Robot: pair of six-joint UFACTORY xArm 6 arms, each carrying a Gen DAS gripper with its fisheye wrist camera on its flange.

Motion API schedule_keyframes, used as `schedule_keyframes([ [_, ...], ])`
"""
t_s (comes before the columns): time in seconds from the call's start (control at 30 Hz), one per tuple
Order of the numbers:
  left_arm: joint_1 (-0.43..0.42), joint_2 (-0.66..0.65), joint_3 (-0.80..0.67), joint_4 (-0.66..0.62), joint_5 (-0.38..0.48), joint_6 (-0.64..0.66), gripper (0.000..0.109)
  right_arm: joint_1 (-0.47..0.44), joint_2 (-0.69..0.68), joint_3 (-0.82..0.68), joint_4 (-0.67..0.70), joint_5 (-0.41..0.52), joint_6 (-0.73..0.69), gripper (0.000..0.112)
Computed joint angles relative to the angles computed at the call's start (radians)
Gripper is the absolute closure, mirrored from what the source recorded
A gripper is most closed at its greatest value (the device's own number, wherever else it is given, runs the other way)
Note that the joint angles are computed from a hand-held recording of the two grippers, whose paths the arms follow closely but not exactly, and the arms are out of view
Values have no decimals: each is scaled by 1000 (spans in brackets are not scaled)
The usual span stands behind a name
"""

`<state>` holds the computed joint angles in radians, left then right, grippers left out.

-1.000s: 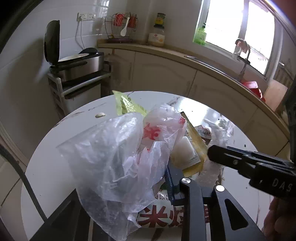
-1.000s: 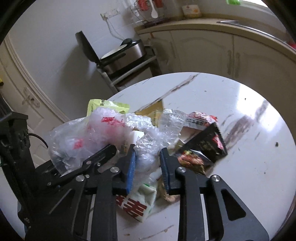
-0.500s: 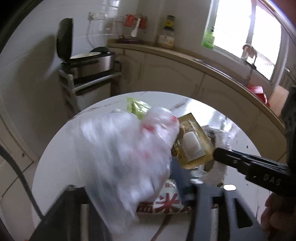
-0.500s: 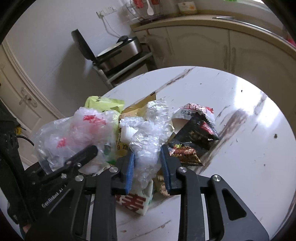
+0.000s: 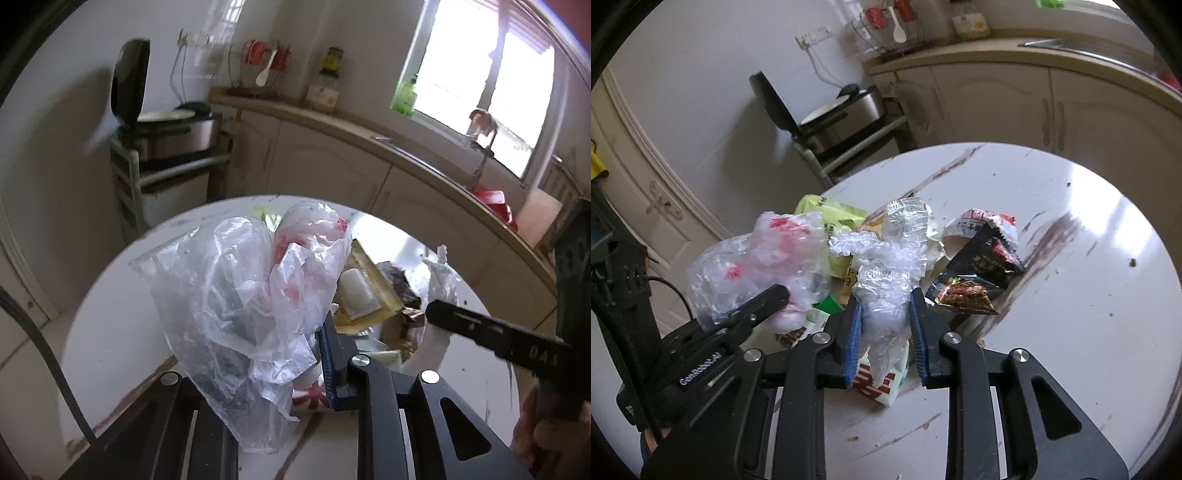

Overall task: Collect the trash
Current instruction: 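Grasp the white-red plastic bag with the left tool while the right grasps clear plastic, then carry both plastic pieces to the blue bin and open both tools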

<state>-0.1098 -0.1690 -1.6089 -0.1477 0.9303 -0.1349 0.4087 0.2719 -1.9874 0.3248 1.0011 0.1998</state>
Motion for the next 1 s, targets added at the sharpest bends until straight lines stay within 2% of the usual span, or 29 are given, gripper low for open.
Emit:
schedule_keyframes([
  [0.2,-48,-139,107,30,-46,-18,91,-25,-130,145,36,-79,-28,90],
  [0.37,-131,-197,131,67,-78,-39,91,-55,-233,243,42,-124,-38,90],
  [0.53,-280,-178,89,137,-74,-77,91,-120,-378,379,48,-170,-50,90],
  [0.67,-405,-94,-3,203,-50,-118,91,-212,-511,500,55,-188,-57,90],
  [0.8,-552,22,-112,256,-27,-149,91,-348,-649,624,58,-174,-76,90],
  [1.0,-669,256,-344,205,54,-116,90,-609,-808,797,73,-92,-130,90],
])
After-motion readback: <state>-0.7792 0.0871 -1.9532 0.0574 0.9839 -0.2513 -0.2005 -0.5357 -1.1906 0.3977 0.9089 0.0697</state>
